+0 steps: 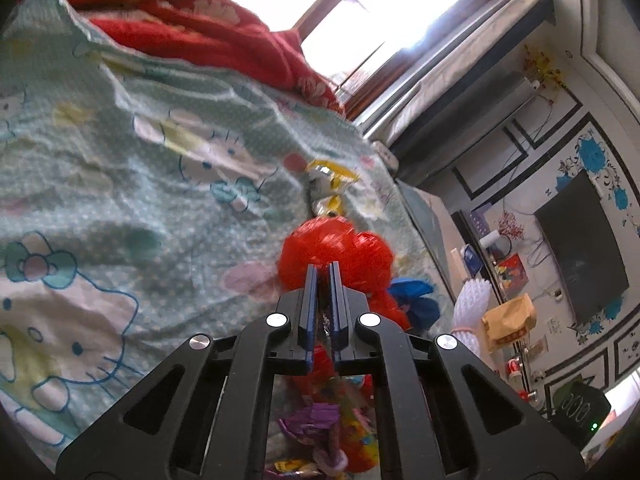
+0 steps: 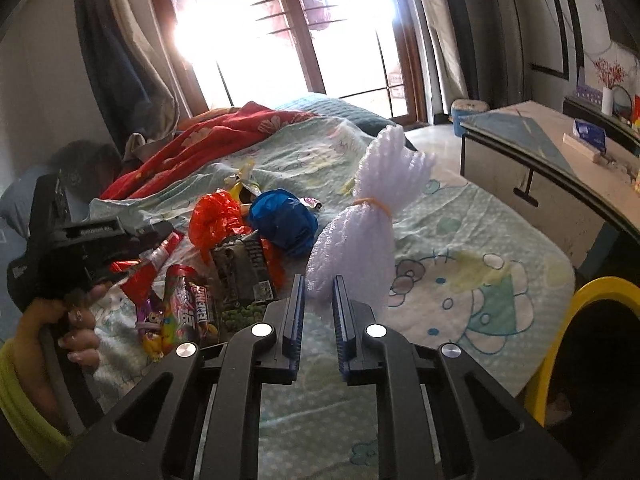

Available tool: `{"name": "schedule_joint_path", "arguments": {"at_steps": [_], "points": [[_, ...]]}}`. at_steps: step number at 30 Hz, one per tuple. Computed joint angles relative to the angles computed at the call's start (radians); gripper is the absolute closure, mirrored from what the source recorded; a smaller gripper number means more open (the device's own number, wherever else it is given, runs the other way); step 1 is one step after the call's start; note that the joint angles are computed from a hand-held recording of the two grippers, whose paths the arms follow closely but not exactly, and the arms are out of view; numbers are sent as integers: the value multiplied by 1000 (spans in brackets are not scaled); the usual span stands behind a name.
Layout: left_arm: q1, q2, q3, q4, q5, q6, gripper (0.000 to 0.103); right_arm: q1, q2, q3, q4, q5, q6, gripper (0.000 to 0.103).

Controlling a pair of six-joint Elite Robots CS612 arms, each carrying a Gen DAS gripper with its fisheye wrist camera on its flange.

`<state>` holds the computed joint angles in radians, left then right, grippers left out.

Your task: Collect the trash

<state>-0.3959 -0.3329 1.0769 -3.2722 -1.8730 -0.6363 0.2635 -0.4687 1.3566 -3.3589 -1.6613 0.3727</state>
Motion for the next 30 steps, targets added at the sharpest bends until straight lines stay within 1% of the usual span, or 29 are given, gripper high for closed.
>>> {"name": "schedule_joint_path", "arguments": {"at_steps": [3, 7, 13, 23, 30], "points": [[-5, -17, 26, -45, 18, 12, 101, 3, -7, 14, -17, -4, -20, 89], [-12, -37, 52, -86, 24, 36, 101, 6, -18, 32, -43, 4, -47, 89], [-30, -57, 76, -115, 25, 81, 101, 10, -32, 54, -70, 16, -74, 89], [-70, -80, 108, -139, 28, 183, 101, 5, -68, 123, -143, -6, -69, 89], [-96, -88, 113, -127, 27, 239, 101, -6, -97, 178, -177, -29, -75, 89]]}}
